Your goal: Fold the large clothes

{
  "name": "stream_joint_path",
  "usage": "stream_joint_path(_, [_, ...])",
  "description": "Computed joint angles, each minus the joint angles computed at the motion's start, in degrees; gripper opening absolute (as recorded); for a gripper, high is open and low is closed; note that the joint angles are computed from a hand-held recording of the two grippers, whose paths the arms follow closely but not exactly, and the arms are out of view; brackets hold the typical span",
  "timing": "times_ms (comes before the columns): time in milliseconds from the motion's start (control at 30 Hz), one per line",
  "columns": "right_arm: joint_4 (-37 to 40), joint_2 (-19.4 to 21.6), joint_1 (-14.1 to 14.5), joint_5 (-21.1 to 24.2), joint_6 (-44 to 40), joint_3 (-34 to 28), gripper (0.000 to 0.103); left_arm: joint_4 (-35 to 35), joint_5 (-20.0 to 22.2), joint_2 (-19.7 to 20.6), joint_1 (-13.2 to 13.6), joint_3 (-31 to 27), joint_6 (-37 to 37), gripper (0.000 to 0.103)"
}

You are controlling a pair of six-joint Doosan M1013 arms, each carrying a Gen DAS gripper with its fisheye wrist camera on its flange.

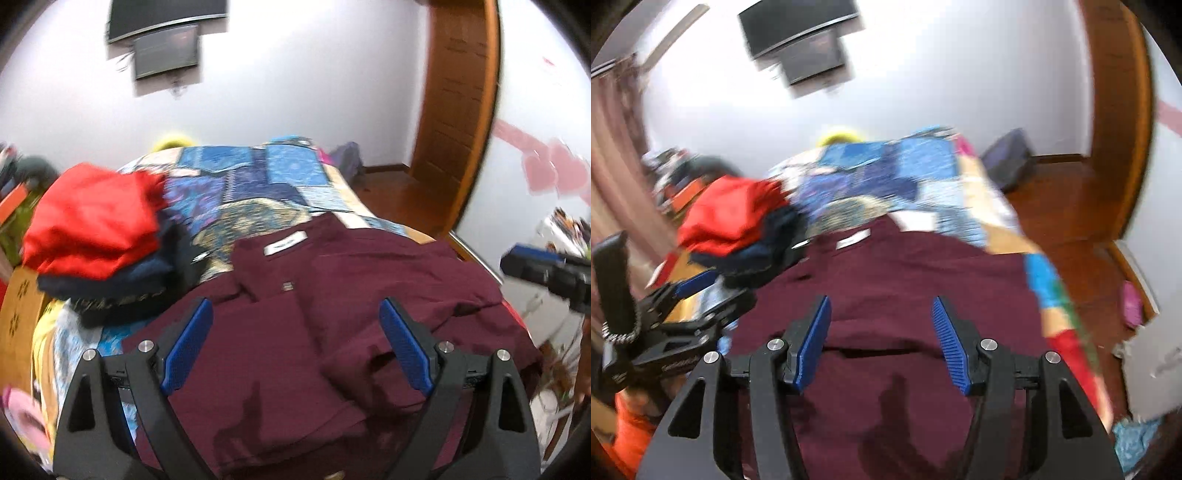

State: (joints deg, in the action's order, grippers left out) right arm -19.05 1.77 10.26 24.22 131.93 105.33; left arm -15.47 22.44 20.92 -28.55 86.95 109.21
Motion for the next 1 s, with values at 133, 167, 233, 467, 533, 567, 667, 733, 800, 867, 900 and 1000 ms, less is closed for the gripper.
stream_joint_path(133, [-11.2,-1.0,-0.9,3.9,13.6,1.8,0.053,-1.8,3.6,1.9,-1.9,-2.5,4.5,0.092])
stream_joint_path(167, [-12.2,-1.0,-1.2,4.8,15.5,2.1,0.053,-1.6,4.9,2.6,-2.4,-3.4,5.3,0.092])
stream_joint_path(233, [-13.1,-1.1,-1.7,6.1,17.9,2.8,0.053,1.4,7.2,4.0,-3.7,-5.1,4.9,0.092])
stream_joint_path(467, [-7.5,-0.5,-3.9,8.1,16.7,4.6,0.053,5.1,13.7,7.8,-7.2,-8.8,10.1,0.092])
stream_joint_path(533, [-3.7,-0.5,-4.7,8.0,13.8,5.0,0.053,8.4,14.9,8.7,-8.0,-9.5,9.2,0.092])
stream_joint_path(567, [-2.4,-0.8,-5.0,8.1,12.5,5.5,0.053,10.2,15.3,9.2,-8.4,-9.7,8.4,0.092])
stream_joint_path(667, [-0.8,-0.8,-5.4,8.4,10.7,6.0,0.053,8.7,16.9,10.2,-8.3,-10.8,9.1,0.089])
stream_joint_path(733, [-0.1,-0.7,-5.6,8.8,10.0,6.0,0.053,5.8,19.3,11.0,-7.8,-12.2,10.0,0.083])
stream_joint_path(800, [0.4,-0.7,-5.7,8.7,9.8,6.0,0.053,2.9,21.8,11.9,-7.2,-14.0,9.8,0.07])
stream_joint_path(867, [0.4,-0.7,-5.8,8.6,9.9,6.1,0.053,1.0,23.4,12.7,-6.6,-15.6,8.9,0.054])
stream_joint_path(900, [0.4,-0.7,-5.7,8.5,9.8,6.1,0.053,0.1,23.9,13.0,-6.3,-16.2,8.5,0.042])
stream_joint_path(1000, [0.3,-0.8,-5.6,8.4,9.4,5.9,0.053,-2.9,24.6,13.3,-5.3,-17.1,8.3,0.026])
